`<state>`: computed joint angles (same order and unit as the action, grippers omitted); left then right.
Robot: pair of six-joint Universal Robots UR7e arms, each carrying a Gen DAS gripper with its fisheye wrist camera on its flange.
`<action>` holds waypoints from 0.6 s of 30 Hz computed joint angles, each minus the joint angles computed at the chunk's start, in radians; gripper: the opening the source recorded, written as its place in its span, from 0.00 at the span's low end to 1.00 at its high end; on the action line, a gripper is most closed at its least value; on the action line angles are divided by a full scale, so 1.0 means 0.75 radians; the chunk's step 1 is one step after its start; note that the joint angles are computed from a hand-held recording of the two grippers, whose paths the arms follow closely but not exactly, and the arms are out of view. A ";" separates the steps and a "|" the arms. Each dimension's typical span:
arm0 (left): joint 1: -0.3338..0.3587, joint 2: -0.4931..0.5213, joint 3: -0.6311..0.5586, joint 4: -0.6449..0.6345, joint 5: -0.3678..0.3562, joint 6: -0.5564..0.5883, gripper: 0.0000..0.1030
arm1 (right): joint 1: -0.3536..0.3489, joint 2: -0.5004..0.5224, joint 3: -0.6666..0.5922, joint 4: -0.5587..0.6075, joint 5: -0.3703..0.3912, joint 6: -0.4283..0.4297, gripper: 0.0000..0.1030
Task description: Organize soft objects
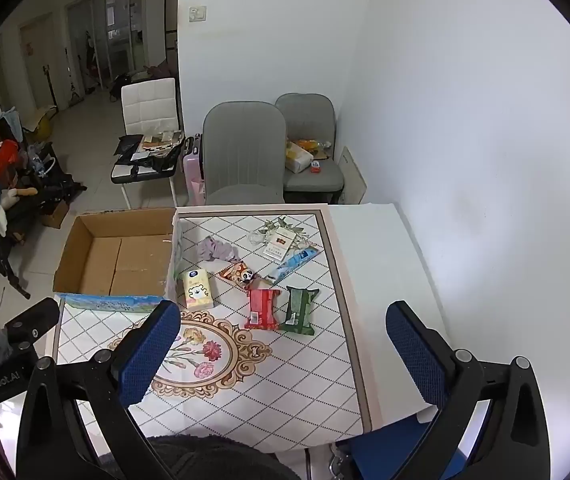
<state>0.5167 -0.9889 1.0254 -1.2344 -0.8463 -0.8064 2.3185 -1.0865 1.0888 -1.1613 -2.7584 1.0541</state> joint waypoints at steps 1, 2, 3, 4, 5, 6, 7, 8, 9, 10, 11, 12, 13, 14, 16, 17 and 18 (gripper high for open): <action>0.003 0.006 -0.007 0.006 -0.008 -0.003 1.00 | 0.001 0.001 0.000 0.002 0.001 -0.002 1.00; 0.013 0.033 -0.043 0.026 -0.008 -0.009 1.00 | 0.001 0.002 -0.001 0.011 0.000 0.003 1.00; 0.003 0.023 -0.024 0.013 0.010 -0.007 1.00 | 0.000 0.002 0.001 0.007 0.000 0.001 1.00; 0.005 0.034 -0.034 0.022 0.008 -0.009 1.00 | -0.001 0.001 0.004 -0.002 0.005 -0.006 1.00; 0.007 0.045 -0.046 0.028 0.005 -0.012 1.00 | -0.002 0.009 -0.004 -0.015 0.008 -0.019 1.00; 0.010 0.058 -0.059 0.032 0.003 -0.012 1.00 | -0.003 0.008 -0.004 -0.026 0.006 -0.029 1.00; 0.012 0.073 -0.074 0.037 0.002 -0.014 1.00 | -0.004 0.014 -0.012 -0.017 0.005 -0.026 1.00; 0.014 0.075 -0.063 0.007 0.006 0.001 1.00 | -0.006 0.021 -0.029 -0.011 0.002 -0.032 1.00; 0.000 0.021 -0.016 -0.012 0.013 -0.007 1.00 | -0.002 0.000 0.010 -0.049 -0.005 -0.042 1.00; 0.003 -0.032 0.043 -0.067 0.006 0.014 1.00 | -0.002 0.005 -0.007 -0.046 -0.006 -0.050 1.00; 0.004 -0.035 0.046 -0.070 0.007 0.016 1.00 | 0.003 0.005 -0.015 -0.029 -0.008 -0.038 1.00; 0.005 -0.037 0.050 -0.074 0.008 0.018 1.00 | 0.000 0.003 -0.009 -0.042 -0.010 -0.048 1.00; 0.000 -0.035 0.057 -0.076 0.018 0.003 1.00 | 0.000 0.005 -0.005 -0.057 -0.017 -0.067 1.00; 0.000 -0.037 0.062 -0.078 0.020 0.003 1.00 | -0.003 0.004 -0.004 -0.067 -0.018 -0.079 1.00; 0.002 -0.041 0.072 -0.085 0.020 0.006 1.00 | -0.001 0.007 -0.004 -0.062 -0.021 -0.074 1.00; 0.002 -0.044 0.079 -0.091 0.020 0.009 1.00 | 0.003 0.004 0.008 -0.069 -0.025 -0.075 1.00; 0.002 -0.047 0.086 -0.096 0.022 0.011 1.00 | 0.007 0.011 -0.004 -0.057 -0.029 -0.067 1.00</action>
